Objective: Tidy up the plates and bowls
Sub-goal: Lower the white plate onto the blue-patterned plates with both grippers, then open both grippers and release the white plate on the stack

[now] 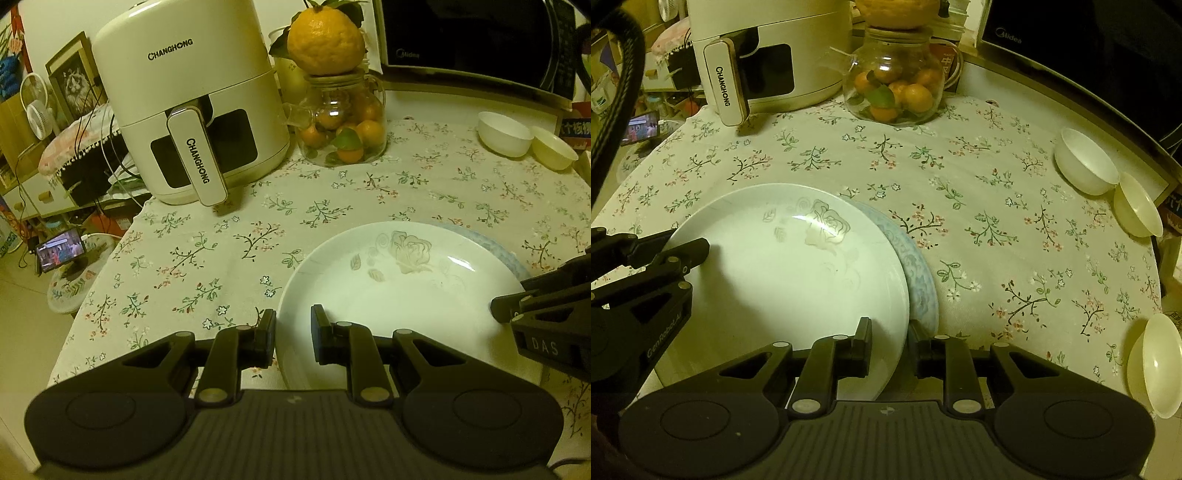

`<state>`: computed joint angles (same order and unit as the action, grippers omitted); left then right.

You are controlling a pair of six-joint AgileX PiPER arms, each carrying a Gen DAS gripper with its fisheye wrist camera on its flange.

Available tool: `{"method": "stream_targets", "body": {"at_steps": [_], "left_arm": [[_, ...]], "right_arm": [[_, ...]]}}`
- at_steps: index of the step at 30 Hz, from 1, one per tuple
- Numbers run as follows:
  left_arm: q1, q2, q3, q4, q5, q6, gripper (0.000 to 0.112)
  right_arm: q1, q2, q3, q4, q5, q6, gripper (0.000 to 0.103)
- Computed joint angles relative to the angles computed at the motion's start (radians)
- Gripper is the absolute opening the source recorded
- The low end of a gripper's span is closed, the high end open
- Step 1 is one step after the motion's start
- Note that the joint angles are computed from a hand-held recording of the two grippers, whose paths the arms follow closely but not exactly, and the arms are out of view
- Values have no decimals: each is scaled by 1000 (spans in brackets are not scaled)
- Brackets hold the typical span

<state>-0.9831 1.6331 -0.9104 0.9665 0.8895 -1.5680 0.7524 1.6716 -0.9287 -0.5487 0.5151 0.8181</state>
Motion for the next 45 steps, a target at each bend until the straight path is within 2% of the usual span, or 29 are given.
{"method": "stream_targets", "body": {"at_steps": [6,16,26,38,40,45], "left_arm": [[4,-3,3,0,-7,1,17],[11,-7,2,-10,-14,8,19],[13,-2,0,-13,-24,16,21],[5,4,1,-1,-19,15,22],[3,9,-1,6,-17,17,22],[-10,30,-11,28,4,17,19]], "right_arm": [[3,0,-1,14,-2,-37,27],[-12,-6,-3,69,-6,-109,27],[-49,-24,-5,188,-9,-221,27],[-62,-28,-11,231,-3,-285,28],[-89,-31,-14,318,-9,-358,33],[-175,-39,-19,560,-14,-533,34]]}}
